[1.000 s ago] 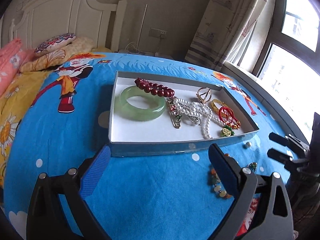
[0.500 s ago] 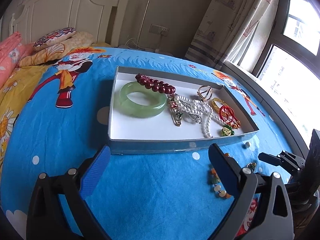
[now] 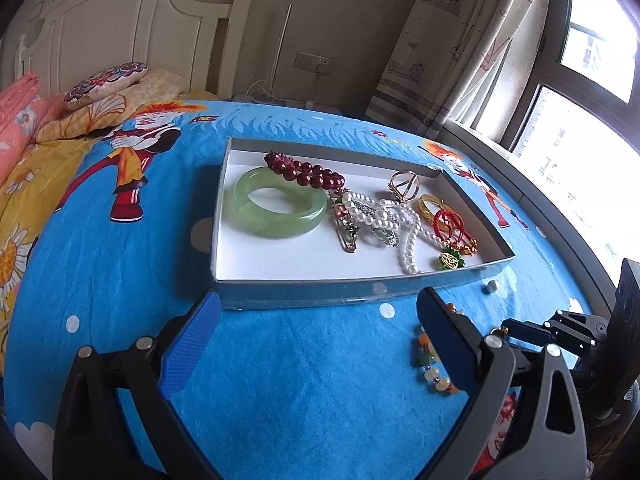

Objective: Organize jewelry

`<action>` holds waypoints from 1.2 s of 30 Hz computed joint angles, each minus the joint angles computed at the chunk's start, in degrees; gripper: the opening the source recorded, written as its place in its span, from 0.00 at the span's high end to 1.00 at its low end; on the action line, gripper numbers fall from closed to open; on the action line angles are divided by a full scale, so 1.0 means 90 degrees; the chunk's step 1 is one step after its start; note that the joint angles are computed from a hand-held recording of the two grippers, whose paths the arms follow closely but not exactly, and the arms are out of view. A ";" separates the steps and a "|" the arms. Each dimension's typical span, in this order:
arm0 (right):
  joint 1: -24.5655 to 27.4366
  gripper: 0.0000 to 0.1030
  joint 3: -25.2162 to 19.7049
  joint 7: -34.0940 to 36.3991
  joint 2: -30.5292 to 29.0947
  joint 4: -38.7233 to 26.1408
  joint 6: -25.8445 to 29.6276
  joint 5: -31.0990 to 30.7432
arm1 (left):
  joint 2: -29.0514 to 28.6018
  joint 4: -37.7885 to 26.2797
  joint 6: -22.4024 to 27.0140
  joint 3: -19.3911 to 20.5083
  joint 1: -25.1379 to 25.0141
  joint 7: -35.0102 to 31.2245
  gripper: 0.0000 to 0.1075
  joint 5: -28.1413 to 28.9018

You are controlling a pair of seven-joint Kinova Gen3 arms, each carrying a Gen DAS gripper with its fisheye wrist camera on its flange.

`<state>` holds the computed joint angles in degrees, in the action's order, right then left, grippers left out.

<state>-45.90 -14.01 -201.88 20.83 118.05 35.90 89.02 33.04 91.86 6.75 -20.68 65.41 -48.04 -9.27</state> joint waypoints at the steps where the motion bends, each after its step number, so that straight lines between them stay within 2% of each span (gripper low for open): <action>1: 0.0017 0.77 0.0000 -0.0053 -0.0013 0.0018 -0.0031 0.0034 | 0.0010 -0.0041 0.0079 -0.0062 0.0085 -0.0026 0.09 -0.0045; 3: 0.0048 0.77 -0.0006 -0.0198 -0.0034 0.0055 -0.0045 0.0100 | 0.0019 -0.0111 0.0191 -0.0070 0.0187 -0.0115 0.09 -0.0217; 5: 0.0090 0.82 -0.0030 -0.0407 -0.0071 0.0119 -0.0069 0.0246 | 0.0039 -0.0223 0.0360 0.0001 0.0275 -0.0247 0.09 -0.0457; 8: 0.0154 0.84 -0.0083 -0.0520 -0.0090 0.0152 -0.0066 0.0299 | 0.0085 -0.0480 0.0690 0.0676 -0.0029 -0.0573 0.12 -0.0734; 11: 0.0158 0.84 -0.0131 -0.0519 -0.0083 0.0159 -0.0007 0.0307 | 0.0289 -0.0916 0.1245 0.1017 -0.0104 -0.0697 0.25 -0.1001; 14: 0.0193 0.84 -0.0143 -0.0517 -0.0089 0.0161 -0.0061 0.0299 | 0.0389 -0.1134 0.1504 0.1393 -0.0318 -0.0737 0.29 -0.1178; 15: 0.0216 0.84 -0.0142 -0.0547 -0.0094 0.0159 -0.0092 0.0308 | 0.0411 -0.1183 0.1558 0.1528 -0.0405 -0.0790 0.32 -0.1217; 17: 0.0245 0.84 -0.0144 -0.0558 -0.0101 0.0165 -0.0126 0.0311 | 0.0535 -0.1442 0.1898 0.1826 -0.0568 -0.1010 0.57 -0.1246; 19: 0.0229 0.85 -0.0144 -0.0513 -0.0093 0.0154 -0.0090 0.0287 | 0.0640 -0.1577 0.2062 0.1751 -0.0432 -0.0954 0.65 -0.1479; 21: 0.0220 0.85 -0.0144 -0.0527 -0.0089 0.0157 -0.0074 0.0299 | 0.0626 -0.1537 0.1991 0.1861 -0.0489 -0.1026 0.74 -0.1573; 22: 0.0212 0.85 -0.0145 -0.0556 -0.0085 0.0165 -0.0055 0.0322 | 0.0612 -0.1493 0.1938 0.1864 -0.0484 -0.1029 0.83 -0.1614; 23: 0.0188 0.89 -0.0149 -0.0590 -0.0078 0.0169 0.0003 0.0341 | 0.0597 -0.1445 0.1878 0.1873 -0.0487 -0.1044 0.85 -0.1646; 29: 0.0186 0.90 -0.0230 -0.0911 -0.0082 0.0251 0.0137 0.0596 | 0.0449 -0.1187 0.1495 0.1745 -0.0366 -0.1011 0.86 -0.1754; 36: 0.0171 0.90 -0.0358 -0.1201 -0.0187 0.0349 0.0381 0.0828 | 0.0229 -0.0965 0.1239 0.1351 -0.0046 -0.0762 0.87 -0.1895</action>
